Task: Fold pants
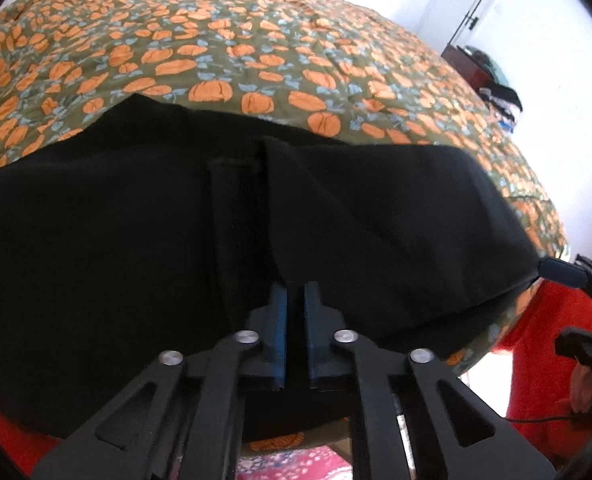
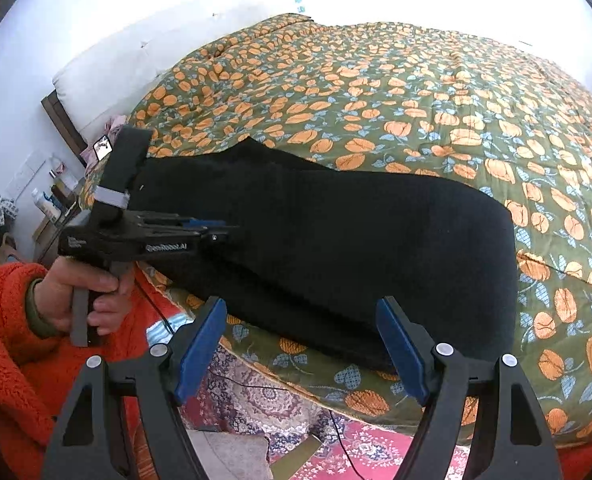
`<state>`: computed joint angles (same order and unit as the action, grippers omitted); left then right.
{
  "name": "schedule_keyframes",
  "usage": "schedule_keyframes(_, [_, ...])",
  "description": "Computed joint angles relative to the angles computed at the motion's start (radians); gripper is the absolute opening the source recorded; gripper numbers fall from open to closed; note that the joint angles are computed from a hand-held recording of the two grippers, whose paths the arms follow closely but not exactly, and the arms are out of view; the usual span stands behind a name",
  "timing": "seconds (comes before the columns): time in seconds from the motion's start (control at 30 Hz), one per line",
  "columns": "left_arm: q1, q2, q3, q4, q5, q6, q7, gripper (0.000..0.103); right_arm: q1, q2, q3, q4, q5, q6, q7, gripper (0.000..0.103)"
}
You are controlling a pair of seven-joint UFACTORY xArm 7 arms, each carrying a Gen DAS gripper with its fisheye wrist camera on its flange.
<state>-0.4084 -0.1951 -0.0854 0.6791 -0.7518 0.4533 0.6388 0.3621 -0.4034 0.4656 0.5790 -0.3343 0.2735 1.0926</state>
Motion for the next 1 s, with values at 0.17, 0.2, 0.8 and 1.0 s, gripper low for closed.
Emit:
schedule_keyframes(0.17, [0.01, -0.07, 0.035, -0.038, -0.026, -0.011, 0.012, 0.003, -0.032, -0.048, 0.014, -0.029, -0.012, -0.017, 0.043, 0.077])
schedule_keyframes(0.2, [0.023, -0.051, 0.027, -0.033, 0.01, -0.014, -0.023, 0.003, -0.034, -0.054, 0.014, -0.033, -0.01, -0.02, 0.045, 0.077])
schedule_keyframes(0.8, [0.01, 0.075, 0.022, 0.033, 0.114, -0.014, -0.136, 0.063, -0.05, -0.039, 0.01, -0.053, 0.024, -0.049, 0.047, 0.077])
schedule_keyframes(1.0, [0.042, 0.053, 0.002, 0.045, 0.031, 0.029, -0.079, 0.008, -0.148, -0.196, 0.059, -0.143, 0.01, -0.154, 0.114, 0.077])
